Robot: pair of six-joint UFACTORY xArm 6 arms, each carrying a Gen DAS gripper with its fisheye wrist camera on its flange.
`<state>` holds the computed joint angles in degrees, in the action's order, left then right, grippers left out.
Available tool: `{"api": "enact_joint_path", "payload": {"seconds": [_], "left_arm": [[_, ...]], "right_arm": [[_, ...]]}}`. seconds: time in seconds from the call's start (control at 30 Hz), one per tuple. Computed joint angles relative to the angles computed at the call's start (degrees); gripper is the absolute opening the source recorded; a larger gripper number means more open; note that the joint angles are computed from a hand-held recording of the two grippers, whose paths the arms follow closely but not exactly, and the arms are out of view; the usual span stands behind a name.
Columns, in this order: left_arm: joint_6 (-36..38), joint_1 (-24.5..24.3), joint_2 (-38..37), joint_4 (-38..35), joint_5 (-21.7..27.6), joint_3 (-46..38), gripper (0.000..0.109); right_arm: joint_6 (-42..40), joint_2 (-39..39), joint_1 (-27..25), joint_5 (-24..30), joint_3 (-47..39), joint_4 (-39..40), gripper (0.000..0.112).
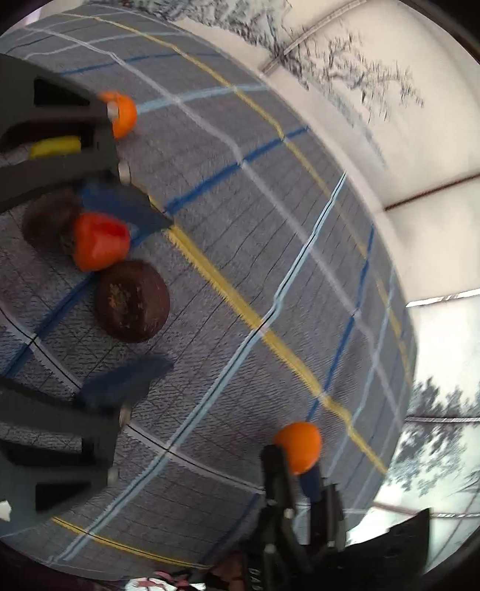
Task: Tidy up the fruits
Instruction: 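Grasp a dark passion fruit with the left gripper while the right gripper grasps a mandarin, then carry the passion fruit into the tin and open the left gripper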
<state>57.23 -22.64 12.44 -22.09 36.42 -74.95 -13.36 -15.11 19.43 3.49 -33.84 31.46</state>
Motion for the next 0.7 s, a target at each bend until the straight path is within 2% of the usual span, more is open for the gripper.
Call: {"api": "enact_joint_path", "payload": {"seconds": [0.03,0.1,0.13,0.3,0.43,0.53,0.63,0.7], "left_arm": [[0.8,0.2,0.1,-1.7,1.5,-0.8,0.038],[-1.3,0.6,0.9,-2.8,2.9,-1.9,0.038],[-2.0,0.5,0.6,-3.1,1.9,-1.2,0.038],[-9.7,-1.4,-5.7,-1.1,-8.6,8.8,0.038],[-15.2,-2.1,-13.2,-4.7,-12.7,16.1,0.038],[-18.2,-2.0,-18.8,-7.8,-13.4,20.2,0.038],[-21.0,-2.0,-23.7,-6.5,-15.8,24.0,0.038],[-20.9,-1.4,-26.5,-7.9,-15.2,25.6,0.038]], "right_arm": [[0.0,0.1,0.0,0.1,-0.1,0.0,0.038],[0.1,0.2,0.0,0.2,-0.2,-0.1,0.038],[-0.1,0.2,-0.1,0.3,-0.3,0.1,0.038],[3.5,0.6,-0.6,0.7,-0.4,-4.0,0.038],[8.0,1.3,-1.2,1.5,-0.9,-9.5,0.038],[14.2,2.1,-2.1,2.6,-1.5,-16.9,0.038],[24.1,3.0,-3.2,4.9,-2.6,-29.3,0.038],[28.2,3.4,-3.6,5.6,-3.1,-34.5,0.038]]}}
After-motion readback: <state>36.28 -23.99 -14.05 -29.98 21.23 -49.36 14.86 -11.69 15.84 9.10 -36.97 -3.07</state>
